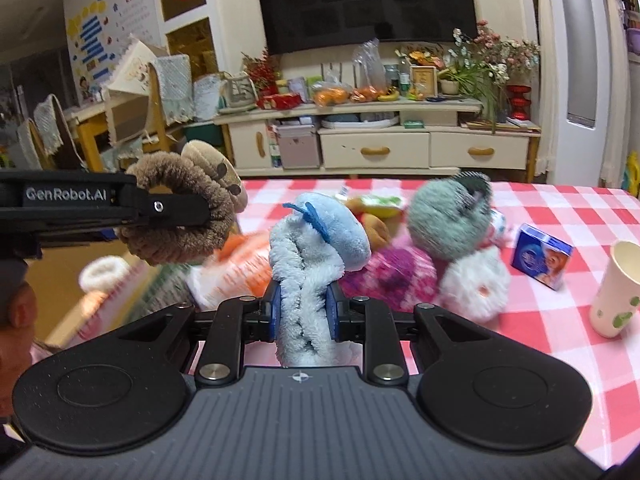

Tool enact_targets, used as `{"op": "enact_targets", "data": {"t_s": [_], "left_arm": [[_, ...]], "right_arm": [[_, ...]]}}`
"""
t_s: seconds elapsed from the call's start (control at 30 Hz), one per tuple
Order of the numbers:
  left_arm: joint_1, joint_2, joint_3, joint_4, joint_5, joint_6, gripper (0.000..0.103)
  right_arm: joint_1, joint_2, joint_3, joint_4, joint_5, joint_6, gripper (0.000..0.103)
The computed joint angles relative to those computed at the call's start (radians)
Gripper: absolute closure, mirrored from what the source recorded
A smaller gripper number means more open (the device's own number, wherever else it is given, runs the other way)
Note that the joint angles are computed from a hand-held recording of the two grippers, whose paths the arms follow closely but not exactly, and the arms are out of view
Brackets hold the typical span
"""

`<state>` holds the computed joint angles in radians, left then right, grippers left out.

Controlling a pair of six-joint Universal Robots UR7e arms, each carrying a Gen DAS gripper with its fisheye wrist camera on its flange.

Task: Organize soft objects
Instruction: 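Lower the brown hat and blue headband into the cardboard box and release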

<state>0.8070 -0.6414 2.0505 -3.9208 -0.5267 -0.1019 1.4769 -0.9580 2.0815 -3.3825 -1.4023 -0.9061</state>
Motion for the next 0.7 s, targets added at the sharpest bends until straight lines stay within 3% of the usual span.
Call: {"op": "enact_targets", "data": {"t_s": [0.5, 0.7], "left_arm": [[0.024, -0.053, 0.010, -0.256, 0.199, 0.158, 0.060], [0.052, -0.082, 0.018, -0.245, 0.242, 0.101, 0.060]], "right_arm": [[0.094, 0.061, -0.077, 0.169, 0.106, 0.044, 0.075], [0.121, 0.087, -0.097, 0.222, 0.112, 0.048, 0.075]]}}
